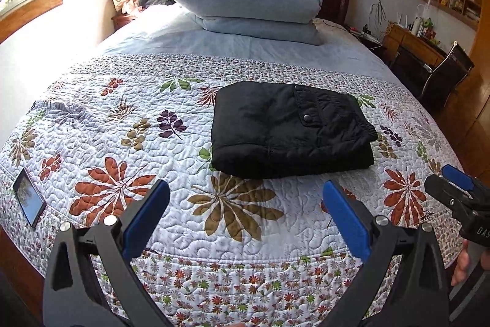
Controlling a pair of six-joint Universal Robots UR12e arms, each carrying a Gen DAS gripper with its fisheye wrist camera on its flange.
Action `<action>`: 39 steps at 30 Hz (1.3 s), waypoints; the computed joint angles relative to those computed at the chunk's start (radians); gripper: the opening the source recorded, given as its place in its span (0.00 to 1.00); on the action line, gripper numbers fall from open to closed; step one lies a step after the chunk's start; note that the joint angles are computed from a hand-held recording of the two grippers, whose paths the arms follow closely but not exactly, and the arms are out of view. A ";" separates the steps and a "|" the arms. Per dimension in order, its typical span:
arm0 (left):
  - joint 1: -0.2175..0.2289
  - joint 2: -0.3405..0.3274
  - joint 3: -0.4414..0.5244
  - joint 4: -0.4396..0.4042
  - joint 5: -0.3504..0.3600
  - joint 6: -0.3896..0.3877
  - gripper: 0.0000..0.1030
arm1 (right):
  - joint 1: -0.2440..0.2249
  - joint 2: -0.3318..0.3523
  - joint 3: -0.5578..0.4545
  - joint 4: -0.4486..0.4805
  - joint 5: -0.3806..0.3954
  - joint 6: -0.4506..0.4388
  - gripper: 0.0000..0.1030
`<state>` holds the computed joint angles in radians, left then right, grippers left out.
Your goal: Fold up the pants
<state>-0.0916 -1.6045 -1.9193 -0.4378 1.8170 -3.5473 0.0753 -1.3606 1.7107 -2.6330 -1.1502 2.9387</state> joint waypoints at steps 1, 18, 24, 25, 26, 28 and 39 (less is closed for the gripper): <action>-0.002 0.002 0.000 0.004 0.007 0.003 0.97 | 0.002 -0.003 0.004 -0.005 -0.003 -0.004 0.96; -0.005 -0.006 -0.009 -0.023 0.033 0.014 0.97 | 0.020 0.002 -0.004 0.036 -0.080 -0.028 0.96; -0.001 -0.020 0.003 -0.048 0.014 0.007 0.97 | 0.023 0.012 -0.018 0.061 -0.086 -0.036 0.96; -0.001 -0.021 0.006 -0.045 0.014 0.008 0.97 | 0.024 0.013 -0.019 0.060 -0.088 -0.036 0.96; -0.002 -0.023 0.008 -0.043 0.016 0.010 0.97 | 0.024 0.014 -0.020 0.059 -0.089 -0.037 0.96; -0.003 -0.024 0.013 -0.038 0.017 0.016 0.97 | 0.024 0.015 -0.023 0.058 -0.088 -0.036 0.96; -0.001 -0.023 0.019 -0.033 0.019 0.023 0.97 | 0.028 0.014 -0.025 0.060 -0.088 -0.044 0.96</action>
<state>-0.0928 -1.6271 -1.9003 -0.4711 1.8363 -3.5239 0.1030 -1.3462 1.6858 -2.5729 -1.2377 2.8945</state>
